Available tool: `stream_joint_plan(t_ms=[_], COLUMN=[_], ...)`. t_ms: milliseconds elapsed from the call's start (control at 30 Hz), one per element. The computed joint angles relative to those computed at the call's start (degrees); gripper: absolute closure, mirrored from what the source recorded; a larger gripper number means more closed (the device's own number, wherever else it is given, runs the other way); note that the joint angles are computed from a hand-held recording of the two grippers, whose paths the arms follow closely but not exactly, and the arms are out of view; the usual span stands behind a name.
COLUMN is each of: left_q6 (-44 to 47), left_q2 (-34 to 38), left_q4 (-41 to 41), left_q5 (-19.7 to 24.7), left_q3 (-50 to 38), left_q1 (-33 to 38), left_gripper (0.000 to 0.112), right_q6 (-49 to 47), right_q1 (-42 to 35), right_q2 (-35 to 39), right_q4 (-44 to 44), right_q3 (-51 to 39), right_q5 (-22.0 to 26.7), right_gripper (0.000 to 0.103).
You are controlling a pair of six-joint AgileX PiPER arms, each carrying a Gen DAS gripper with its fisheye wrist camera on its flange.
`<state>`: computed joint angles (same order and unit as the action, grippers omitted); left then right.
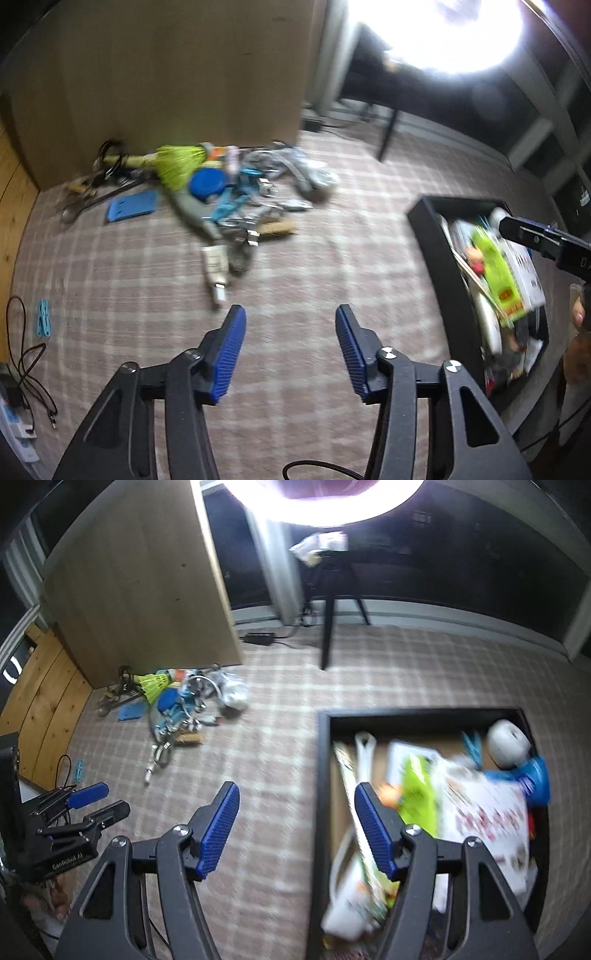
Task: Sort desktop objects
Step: 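Move both grippers back to the pile of items on the table, then grasp the metal clip with the left gripper while the right grasps the plastic bag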
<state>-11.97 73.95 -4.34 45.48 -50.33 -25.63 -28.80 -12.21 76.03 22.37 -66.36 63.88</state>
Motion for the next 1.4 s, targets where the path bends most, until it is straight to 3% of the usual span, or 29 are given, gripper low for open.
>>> stream_joint_plan(t_ms=[100,333,567,667,767,1133,1267,1400], left_q6=[4.8,8.5,6.8,5.1,0.8,0.0,0.7,2.0], left_q2=[2.0,9.2,15.2,18.8,22.0,28.2,29.1,29.6], left_q4=[-3.8,-5.4,-2.2,0.1,5.9,8.6,7.6,5.8], left_q5=[-0.4,-2.4,-5.3,-5.9,-6.0,-6.4,-6.8,-7.3], left_q3=[-0.8,-3.9,-5.7,-7.4,-9.1,-13.1,-13.3,-13.0], left_q1=[5.5,10.6,6.7,4.6,2.3,1.1,1.6,2.6], left_gripper=[0.066,0.067,0.082,0.082,0.079,0.079,0.085,0.088], right_q6=[3.0,8.4,11.5,11.6,11.7,11.6,12.7,13.8], right_q1=[4.7,14.2,20.1,21.0,21.8,22.6,22.9,23.1], right_q2=[4.8,18.7,31.7,35.7,38.9,46.2,49.7,52.1], right_q4=[-0.8,-3.6,-7.3,-7.8,-8.3,-6.5,-6.5,-5.9], right_q3=[-3.9,-15.9,-27.2,-30.7,-33.3,-40.2,-44.5,-47.6], right_q5=[-1.0,-2.0,-1.5,-0.8,-0.2,2.0,4.4,5.7], right_gripper=[0.040,0.040,0.040,0.040,0.040,0.041,0.056,0.058])
